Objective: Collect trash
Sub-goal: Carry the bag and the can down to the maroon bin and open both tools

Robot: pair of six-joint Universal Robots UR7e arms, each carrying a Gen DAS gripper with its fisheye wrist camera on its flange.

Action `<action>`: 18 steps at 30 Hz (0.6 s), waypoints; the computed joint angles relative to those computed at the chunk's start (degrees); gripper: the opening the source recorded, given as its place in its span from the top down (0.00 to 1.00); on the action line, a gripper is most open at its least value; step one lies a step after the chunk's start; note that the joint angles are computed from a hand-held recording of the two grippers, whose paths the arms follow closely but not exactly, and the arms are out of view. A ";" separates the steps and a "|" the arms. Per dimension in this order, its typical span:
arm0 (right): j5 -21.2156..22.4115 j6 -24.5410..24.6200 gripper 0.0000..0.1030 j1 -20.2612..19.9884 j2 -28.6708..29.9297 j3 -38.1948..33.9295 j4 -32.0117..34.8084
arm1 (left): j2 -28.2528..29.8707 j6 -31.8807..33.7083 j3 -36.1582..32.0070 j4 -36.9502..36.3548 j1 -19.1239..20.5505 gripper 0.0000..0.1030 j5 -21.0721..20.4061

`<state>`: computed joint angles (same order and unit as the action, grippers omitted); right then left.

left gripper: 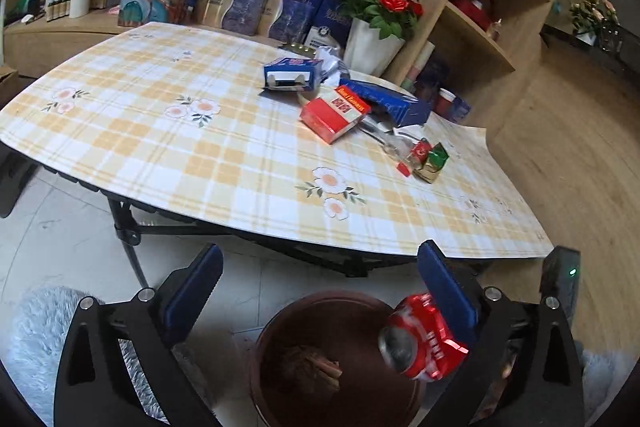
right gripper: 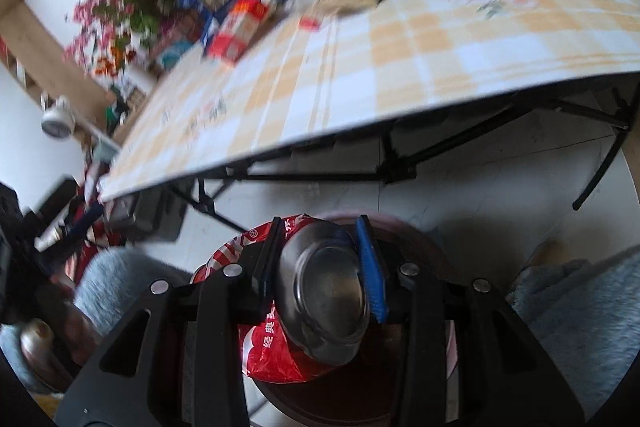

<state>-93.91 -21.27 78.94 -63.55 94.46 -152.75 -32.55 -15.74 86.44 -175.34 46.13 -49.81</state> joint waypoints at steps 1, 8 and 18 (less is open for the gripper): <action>-0.54 -0.18 0.63 0.09 0.63 -0.48 1.20 | 0.13 0.06 -0.28 0.40 0.03 0.07 0.11; -3.73 0.66 0.64 0.45 3.22 -2.13 3.90 | 1.21 2.32 -1.03 0.42 0.15 0.07 0.33; -4.56 1.94 0.67 0.38 3.33 -1.90 2.68 | 1.38 1.46 -1.25 0.61 0.46 0.07 0.54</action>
